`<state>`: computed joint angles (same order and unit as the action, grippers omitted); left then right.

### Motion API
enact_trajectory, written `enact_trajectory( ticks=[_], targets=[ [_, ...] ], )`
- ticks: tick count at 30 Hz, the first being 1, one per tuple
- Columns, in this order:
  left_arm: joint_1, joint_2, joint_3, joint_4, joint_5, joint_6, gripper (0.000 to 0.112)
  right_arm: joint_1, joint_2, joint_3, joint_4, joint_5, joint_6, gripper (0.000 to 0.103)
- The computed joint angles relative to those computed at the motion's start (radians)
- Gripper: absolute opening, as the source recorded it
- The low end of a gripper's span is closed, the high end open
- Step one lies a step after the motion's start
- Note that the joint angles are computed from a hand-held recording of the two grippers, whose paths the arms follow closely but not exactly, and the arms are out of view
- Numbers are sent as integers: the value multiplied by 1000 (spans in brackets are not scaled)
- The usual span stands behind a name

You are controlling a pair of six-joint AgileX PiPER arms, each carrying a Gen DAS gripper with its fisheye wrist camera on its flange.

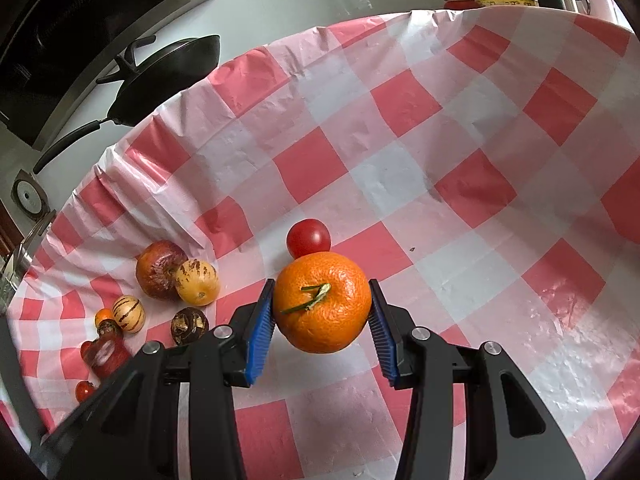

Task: Organize fruits
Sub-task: 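Grasp the red apple with the left gripper and lift it, then carry the red apple and the tangerine over the white box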

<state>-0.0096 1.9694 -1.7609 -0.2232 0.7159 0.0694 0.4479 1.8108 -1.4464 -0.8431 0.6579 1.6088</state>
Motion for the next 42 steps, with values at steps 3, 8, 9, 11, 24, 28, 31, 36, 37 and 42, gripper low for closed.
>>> enact_trajectory(
  ticks=[3, 8, 9, 11, 24, 28, 31, 36, 37, 42],
  targets=[
    [47, -144, 222, -93, -93, 63, 55, -1, 3, -5, 9, -3, -14, 44],
    [136, -348, 499, -249, -200, 200, 55, -3, 4, -6, 12, -4, -18, 44],
    [150, -379, 531, -271, -207, 220, 55, -3, 5, -7, 14, -5, -21, 44],
    [196, -429, 594, -360, -214, 309, 55, -2, 4, -8, 15, -5, -21, 44],
    [349, -545, 724, -605, -187, 530, 55, -10, -1, 5, 26, -46, -35, 44],
    [440, -639, 802, -644, -114, 597, 55, -18, 16, -25, 128, -68, -173, 44],
    [539, -709, 844, -672, -31, 676, 55, 40, 15, -66, 196, 0, -322, 44],
    [729, -805, 892, -715, 92, 849, 55, 187, -77, 22, 244, -29, -326, 44],
    [770, -811, 893, -721, 125, 873, 55, 237, -93, 36, 240, -25, -312, 44],
    [983, -834, 884, -723, 255, 995, 55, 426, -115, 27, 214, 27, -282, 44]
  ],
)
